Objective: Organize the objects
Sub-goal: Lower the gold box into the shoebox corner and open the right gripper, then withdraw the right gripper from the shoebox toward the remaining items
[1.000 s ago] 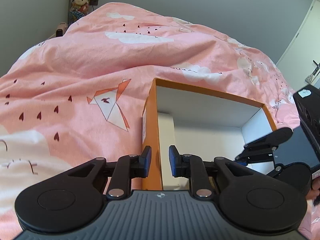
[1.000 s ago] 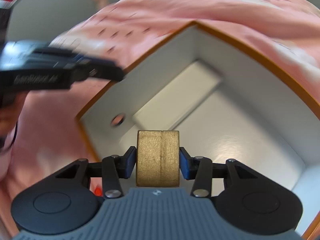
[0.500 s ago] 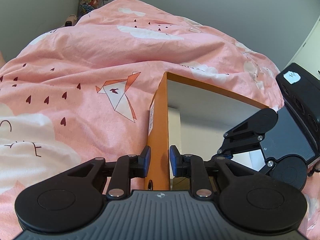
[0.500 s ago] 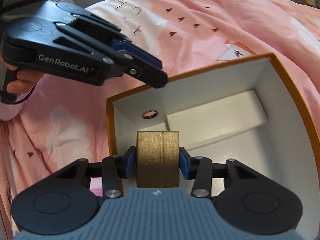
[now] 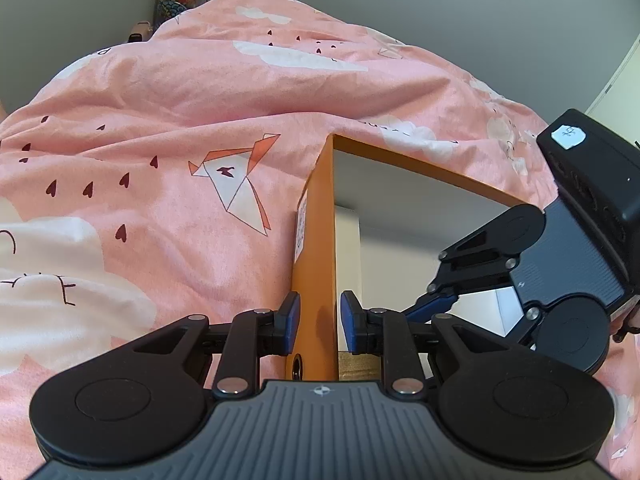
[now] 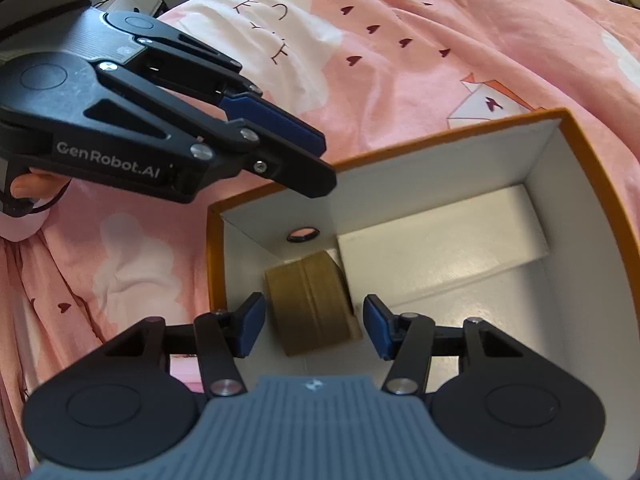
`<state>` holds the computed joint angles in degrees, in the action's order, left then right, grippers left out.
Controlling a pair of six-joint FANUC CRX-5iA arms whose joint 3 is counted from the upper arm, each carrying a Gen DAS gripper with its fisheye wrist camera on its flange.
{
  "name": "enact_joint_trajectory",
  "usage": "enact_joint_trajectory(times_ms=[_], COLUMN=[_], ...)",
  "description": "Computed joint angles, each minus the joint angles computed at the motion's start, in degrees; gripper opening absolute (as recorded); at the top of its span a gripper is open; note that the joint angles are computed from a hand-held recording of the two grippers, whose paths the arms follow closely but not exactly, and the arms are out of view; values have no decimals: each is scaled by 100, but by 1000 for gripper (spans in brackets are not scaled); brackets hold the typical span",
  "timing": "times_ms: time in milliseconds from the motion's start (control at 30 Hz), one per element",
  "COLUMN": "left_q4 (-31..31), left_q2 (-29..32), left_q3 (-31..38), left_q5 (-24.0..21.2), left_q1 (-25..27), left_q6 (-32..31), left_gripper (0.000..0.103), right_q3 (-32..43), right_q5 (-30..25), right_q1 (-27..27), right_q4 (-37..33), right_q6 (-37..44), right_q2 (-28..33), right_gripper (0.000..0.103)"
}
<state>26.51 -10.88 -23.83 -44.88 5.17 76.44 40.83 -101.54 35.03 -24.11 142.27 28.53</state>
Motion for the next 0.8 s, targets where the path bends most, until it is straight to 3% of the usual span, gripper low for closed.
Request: enact_joint_trajectory(times_ms=[67,200,367,533,800], left_q4=[-50,-183,-258,-275,-342], left_q2=[3,23,37,27,22], left_q3=[22,93,146,150,178], left_q5=[-23,-88,-144,-161,-189], left_q1=[-17,-53,-89,-100,-116], left_q6=[3,91,149,163,244], left_gripper=[27,28,28,28,27], right_q3=[4,-62,-460,-957,-982], right_q5=[-16,34,392,780,921], right_q1=[-20,-65,4,184,264], right_q4=[65,230,730,1180,1076], right_q6=[-54,-63,59,214,344], right_q2=[-11,-75,-285,-469,-447], right_gripper=[54,33,17,11,8])
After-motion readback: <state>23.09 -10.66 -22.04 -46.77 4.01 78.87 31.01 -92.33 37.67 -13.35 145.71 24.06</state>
